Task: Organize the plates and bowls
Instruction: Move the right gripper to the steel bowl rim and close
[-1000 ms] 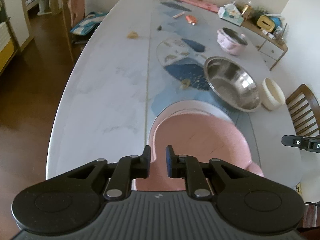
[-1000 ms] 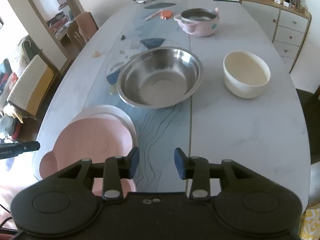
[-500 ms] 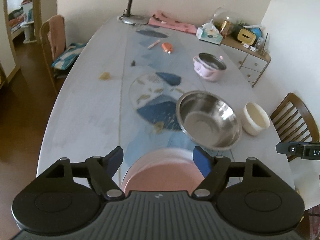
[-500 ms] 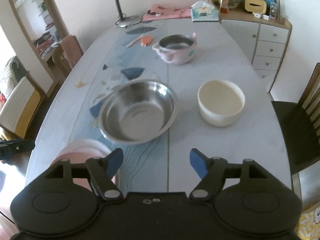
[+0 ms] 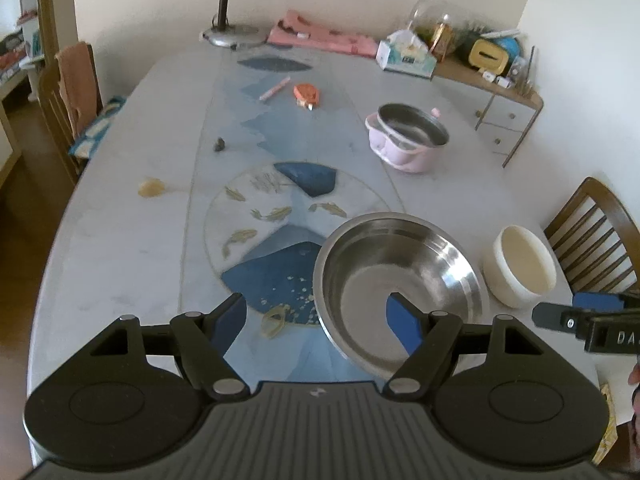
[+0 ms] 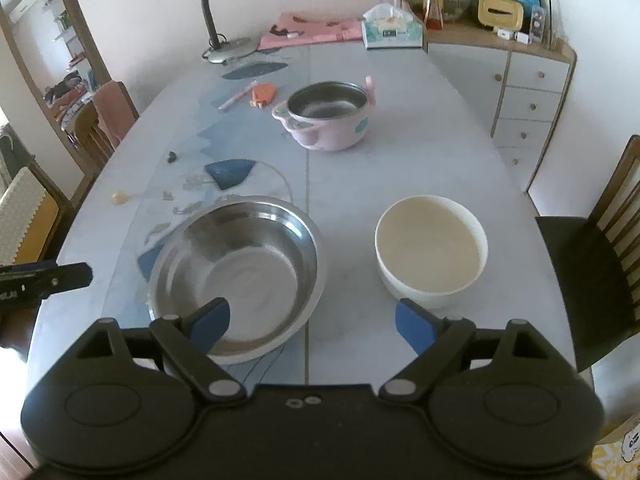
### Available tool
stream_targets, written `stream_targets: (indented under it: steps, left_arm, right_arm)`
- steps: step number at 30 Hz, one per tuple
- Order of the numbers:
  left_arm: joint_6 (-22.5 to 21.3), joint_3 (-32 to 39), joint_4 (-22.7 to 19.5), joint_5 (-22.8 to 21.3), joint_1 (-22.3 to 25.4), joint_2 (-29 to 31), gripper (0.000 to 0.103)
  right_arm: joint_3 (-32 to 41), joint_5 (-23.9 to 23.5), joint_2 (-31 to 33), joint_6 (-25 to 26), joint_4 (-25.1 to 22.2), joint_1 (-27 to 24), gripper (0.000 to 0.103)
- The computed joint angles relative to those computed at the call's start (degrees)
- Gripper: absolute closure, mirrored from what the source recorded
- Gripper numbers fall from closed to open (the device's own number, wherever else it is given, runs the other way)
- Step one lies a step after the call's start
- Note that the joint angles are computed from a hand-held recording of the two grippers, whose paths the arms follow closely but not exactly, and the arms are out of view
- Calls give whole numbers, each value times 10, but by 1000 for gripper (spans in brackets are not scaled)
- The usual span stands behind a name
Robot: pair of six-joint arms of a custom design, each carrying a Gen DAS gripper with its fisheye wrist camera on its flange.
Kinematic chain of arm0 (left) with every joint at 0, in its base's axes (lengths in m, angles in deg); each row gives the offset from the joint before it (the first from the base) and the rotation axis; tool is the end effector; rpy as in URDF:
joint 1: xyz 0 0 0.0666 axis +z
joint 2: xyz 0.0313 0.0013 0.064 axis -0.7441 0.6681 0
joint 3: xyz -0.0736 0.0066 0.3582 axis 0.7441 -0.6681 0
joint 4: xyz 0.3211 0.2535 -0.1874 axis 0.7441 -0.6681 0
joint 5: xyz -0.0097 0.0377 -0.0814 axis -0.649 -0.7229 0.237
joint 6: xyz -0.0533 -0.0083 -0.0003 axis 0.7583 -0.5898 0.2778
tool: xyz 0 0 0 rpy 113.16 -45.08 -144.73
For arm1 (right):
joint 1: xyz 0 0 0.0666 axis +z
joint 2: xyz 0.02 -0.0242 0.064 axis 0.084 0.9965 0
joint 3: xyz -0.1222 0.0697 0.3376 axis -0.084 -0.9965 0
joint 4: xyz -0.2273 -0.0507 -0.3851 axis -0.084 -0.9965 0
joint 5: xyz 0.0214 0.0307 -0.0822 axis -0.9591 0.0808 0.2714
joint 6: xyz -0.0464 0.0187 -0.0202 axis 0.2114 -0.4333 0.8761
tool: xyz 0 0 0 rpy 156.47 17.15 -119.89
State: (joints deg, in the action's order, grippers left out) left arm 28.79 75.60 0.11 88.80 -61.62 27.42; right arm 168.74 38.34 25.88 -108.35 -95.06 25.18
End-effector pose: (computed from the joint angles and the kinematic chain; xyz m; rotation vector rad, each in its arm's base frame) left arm 0.5978 -0.1541 0.5551 0.5004 2.4849 -0.4043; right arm 0.4922 0.1730 0.5707 0.4416 2.5000 0.0746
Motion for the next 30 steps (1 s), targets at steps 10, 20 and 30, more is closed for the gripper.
stream_targets:
  steps: [10,20,30]
  left_arm:
    - [13,86,-34,-51,-29,93,27]
    - [26,165,-85,-62,-39,164,40]
    - [18,190,-106,-63,-44,181,74]
  right_arm:
    - [14,-45,51,22,-8,-31,20]
    - [25,-84,80,43,-17,-47,41]
    - [36,-101,92,51,-22,-48,69]
